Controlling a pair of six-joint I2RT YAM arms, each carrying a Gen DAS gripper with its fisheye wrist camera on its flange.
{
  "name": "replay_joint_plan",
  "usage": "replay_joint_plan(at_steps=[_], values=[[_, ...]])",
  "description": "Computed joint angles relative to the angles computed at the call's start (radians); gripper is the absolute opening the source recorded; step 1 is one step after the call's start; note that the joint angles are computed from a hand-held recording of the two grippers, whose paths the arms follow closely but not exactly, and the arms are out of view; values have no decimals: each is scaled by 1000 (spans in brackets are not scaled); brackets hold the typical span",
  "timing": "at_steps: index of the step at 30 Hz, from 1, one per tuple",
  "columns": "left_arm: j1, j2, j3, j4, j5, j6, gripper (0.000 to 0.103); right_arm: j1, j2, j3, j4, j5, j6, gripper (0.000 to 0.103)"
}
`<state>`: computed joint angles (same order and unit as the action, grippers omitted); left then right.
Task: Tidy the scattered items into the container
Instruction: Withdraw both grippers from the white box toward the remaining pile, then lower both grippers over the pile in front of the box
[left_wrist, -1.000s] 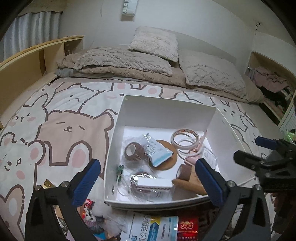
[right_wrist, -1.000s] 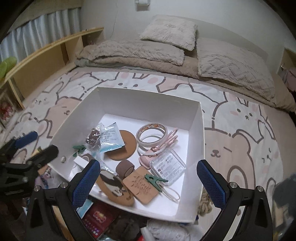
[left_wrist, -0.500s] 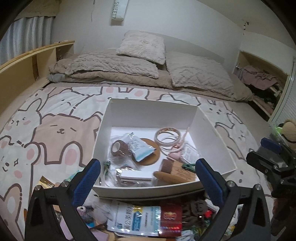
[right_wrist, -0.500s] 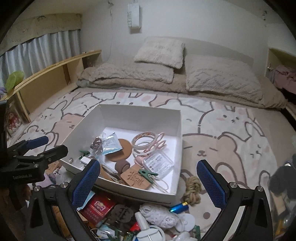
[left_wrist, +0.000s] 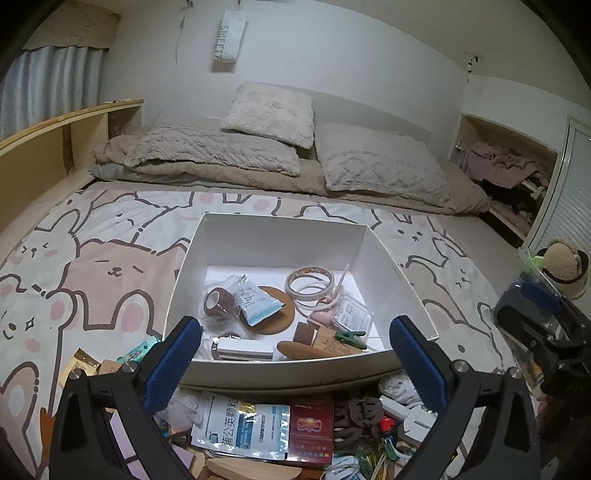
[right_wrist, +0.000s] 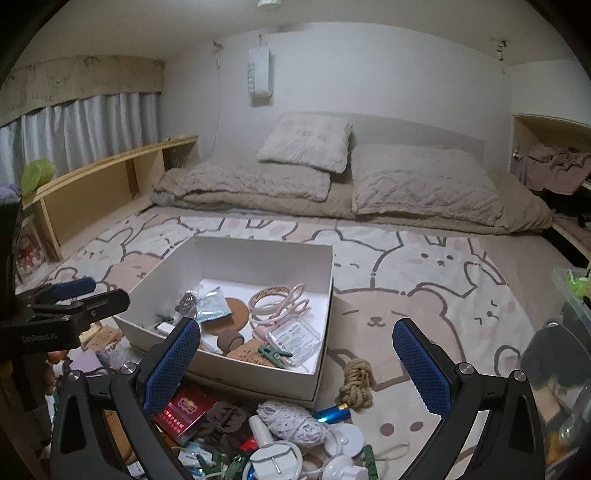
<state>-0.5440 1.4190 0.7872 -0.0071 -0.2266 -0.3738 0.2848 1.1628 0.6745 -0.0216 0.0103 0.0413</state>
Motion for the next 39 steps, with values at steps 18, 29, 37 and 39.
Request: replay_joint_plan(at_steps=[18, 29, 37, 39], values=[[-10, -118, -135, 103, -142, -32, 103, 15, -131, -184, 245, 11, 71, 103], [2, -132, -155, 135, -117, -34, 103, -69, -158, -224, 261, -104, 85, 103], [-5, -98, -154, 151, -112, -30, 103, -147, -127, -241, 269, -161, 86, 103], [-6, -82, -149, 149, -114, -27, 103, -169, -99, -236, 266, -176, 83, 103]])
